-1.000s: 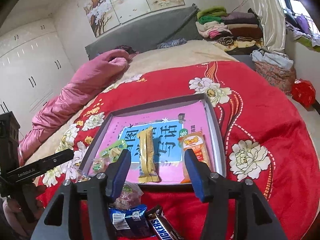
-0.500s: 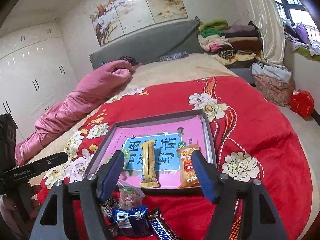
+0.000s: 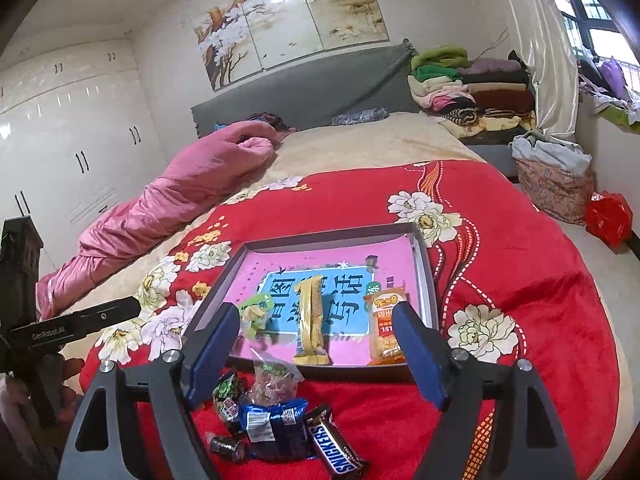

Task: Organize snacks
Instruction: 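Withdraw both open tools from the tray toward the snack pile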

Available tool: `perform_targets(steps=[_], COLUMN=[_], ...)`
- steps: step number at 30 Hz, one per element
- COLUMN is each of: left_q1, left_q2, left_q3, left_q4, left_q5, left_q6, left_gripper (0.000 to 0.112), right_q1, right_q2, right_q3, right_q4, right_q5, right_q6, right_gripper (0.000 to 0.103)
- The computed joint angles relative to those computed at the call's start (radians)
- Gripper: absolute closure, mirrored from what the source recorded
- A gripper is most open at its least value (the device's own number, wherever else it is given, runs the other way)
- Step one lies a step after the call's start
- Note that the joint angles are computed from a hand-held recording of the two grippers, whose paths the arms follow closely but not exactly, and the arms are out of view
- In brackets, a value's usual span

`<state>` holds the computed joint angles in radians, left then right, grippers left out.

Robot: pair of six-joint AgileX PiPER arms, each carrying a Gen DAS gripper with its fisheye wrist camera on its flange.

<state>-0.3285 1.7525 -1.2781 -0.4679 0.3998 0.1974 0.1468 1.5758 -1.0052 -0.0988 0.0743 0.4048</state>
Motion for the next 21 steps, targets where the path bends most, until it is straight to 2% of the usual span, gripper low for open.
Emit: perform_targets(steps=[3, 7, 10, 14, 21], left_q1=[-0.001, 0.006, 0.006, 0.002, -0.008], left_q2=[-0.004, -0.011, -0.016, -0.023, -0.033], left_q3=[0.011, 0.019, 0.027, 0.040, 0.063], left_q4=[0.020, 0.007, -0.001, -0.004, 0.005], left_q5=[-0.001, 0.002, 0.005, 0.006, 0.011], left_q6=[-0.011, 0.005, 0.017, 0.025, 0.031], left_gripper=[0.030, 0.030, 0.030, 0.030, 0.030], right_q1=[0.003, 0.012, 0.015, 0.021, 0.034], right_q2=[-0.007, -0.014, -0.018, -0.026, -0.039], right_q3=[0.009, 0.021, 0.026, 0.036, 0.053], right_q4=[0.101, 0.063, 0.109, 0.073, -0.124], right_q5=[0.005, 0.008, 0.012, 0.024, 0.058], right_q6=[-0.106, -0.072, -0.127, -0.097, 0.080], right_gripper=[0.023, 0.023, 0.023, 0.023, 0.023])
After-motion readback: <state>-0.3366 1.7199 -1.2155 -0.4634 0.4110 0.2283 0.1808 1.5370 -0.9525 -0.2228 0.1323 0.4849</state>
